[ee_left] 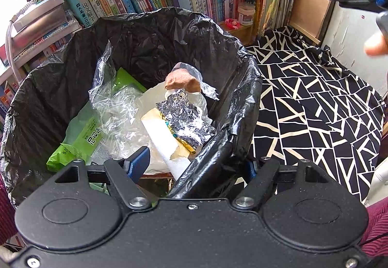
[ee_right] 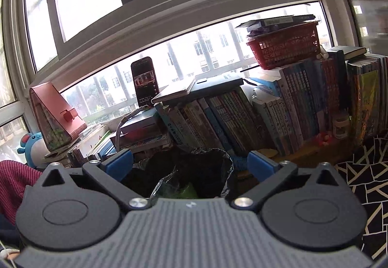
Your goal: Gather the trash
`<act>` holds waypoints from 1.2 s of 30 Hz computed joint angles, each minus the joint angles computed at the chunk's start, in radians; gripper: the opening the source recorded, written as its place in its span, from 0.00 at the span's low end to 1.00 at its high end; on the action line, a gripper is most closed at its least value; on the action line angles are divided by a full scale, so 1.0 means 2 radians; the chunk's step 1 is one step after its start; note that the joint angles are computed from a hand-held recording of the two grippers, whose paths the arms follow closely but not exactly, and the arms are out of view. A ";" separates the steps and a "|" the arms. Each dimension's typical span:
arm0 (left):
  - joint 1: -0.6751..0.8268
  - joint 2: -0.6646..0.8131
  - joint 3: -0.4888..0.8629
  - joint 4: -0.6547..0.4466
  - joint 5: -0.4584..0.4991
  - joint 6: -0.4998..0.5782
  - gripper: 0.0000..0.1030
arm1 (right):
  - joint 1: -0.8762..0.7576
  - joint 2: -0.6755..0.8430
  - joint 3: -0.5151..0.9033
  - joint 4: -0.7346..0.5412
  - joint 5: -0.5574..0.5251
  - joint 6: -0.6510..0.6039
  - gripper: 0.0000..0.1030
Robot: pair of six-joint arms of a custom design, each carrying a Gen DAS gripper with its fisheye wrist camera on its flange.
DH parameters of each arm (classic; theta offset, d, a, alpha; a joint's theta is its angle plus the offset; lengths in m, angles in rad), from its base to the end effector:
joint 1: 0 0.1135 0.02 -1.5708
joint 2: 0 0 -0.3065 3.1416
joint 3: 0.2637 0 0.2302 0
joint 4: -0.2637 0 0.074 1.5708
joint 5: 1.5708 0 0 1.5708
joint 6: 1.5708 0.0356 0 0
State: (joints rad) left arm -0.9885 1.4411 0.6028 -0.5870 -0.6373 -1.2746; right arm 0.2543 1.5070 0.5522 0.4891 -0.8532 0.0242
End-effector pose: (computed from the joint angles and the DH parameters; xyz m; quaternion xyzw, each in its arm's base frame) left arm 0.1213 -0.1458 0.1908 -0.1576 0.9342 0.0704 0.3121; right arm 0.2496 0.0926 0.2289 -0.3047 0.7449 0.4151 0.4243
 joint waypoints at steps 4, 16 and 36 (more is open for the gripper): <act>-0.003 -0.005 0.004 -0.006 0.002 -0.005 0.72 | -0.020 -0.004 0.000 -0.017 -0.009 0.010 1.00; -0.011 -0.007 0.020 -0.028 0.005 -0.022 0.77 | -0.033 0.000 -0.035 0.020 0.008 0.024 1.00; 0.001 -0.020 0.019 -0.031 0.019 -0.030 0.80 | 0.011 -0.038 -0.034 -0.093 0.133 -0.071 1.00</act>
State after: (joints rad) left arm -0.9860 1.4021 0.6416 -0.6493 -0.5992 -1.3339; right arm 0.2754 1.4310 0.4850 0.3029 -0.5880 -0.1183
